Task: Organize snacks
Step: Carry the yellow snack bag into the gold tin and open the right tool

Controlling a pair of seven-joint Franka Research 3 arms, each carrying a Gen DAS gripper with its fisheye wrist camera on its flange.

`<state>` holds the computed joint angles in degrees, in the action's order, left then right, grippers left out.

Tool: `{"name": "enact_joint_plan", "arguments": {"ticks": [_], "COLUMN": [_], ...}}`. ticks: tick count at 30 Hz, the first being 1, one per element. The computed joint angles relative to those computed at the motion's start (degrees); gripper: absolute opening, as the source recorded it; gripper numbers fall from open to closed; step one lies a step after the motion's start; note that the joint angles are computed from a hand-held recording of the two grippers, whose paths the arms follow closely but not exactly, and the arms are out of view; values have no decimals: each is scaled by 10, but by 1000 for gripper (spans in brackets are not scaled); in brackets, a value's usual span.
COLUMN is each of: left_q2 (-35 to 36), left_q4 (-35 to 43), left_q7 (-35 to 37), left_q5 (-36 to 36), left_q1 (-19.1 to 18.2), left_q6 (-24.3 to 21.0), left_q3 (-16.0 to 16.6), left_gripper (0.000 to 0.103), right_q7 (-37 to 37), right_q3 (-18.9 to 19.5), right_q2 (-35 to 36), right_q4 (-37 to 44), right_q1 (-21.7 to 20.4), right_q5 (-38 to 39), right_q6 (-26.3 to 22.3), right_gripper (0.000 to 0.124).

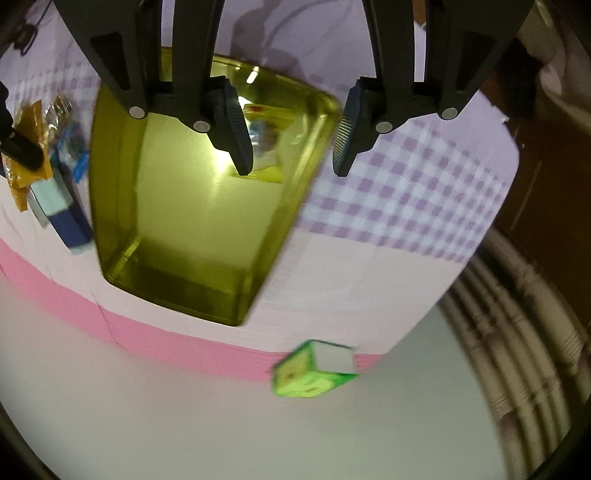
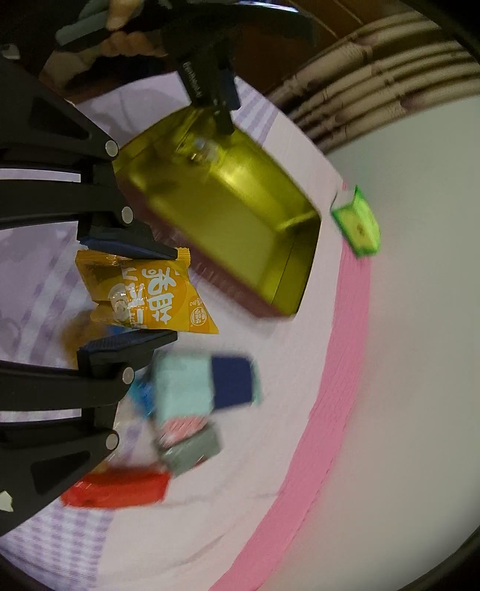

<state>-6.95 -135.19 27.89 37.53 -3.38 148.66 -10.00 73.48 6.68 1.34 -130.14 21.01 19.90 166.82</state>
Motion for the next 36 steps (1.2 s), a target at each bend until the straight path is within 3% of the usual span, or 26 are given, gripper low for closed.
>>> {"name": "enact_joint_plan", "arguments": {"ticks": [7,17,36], "left_q2": [-44,-91,-79], "left_q4": [-44,-92,-87], "left_q7": [-46,-61,-47], "left_q5": [12,-24,-35], "left_q1": [14,19,22], "left_q6": [-17,-16,-11], "left_q3": [0,-3,-7], "left_gripper": [47,49,52], "right_q7": [-37,43,103], "right_q3": [26,9,-11], "right_q2": [56,141,156], "right_q4": [75,157,154], "right_q1": [19,68,75], "right_q5": [38,-59,-149], "right_q6": [-20,-54,-76], "right_gripper": [34,34,34]}}
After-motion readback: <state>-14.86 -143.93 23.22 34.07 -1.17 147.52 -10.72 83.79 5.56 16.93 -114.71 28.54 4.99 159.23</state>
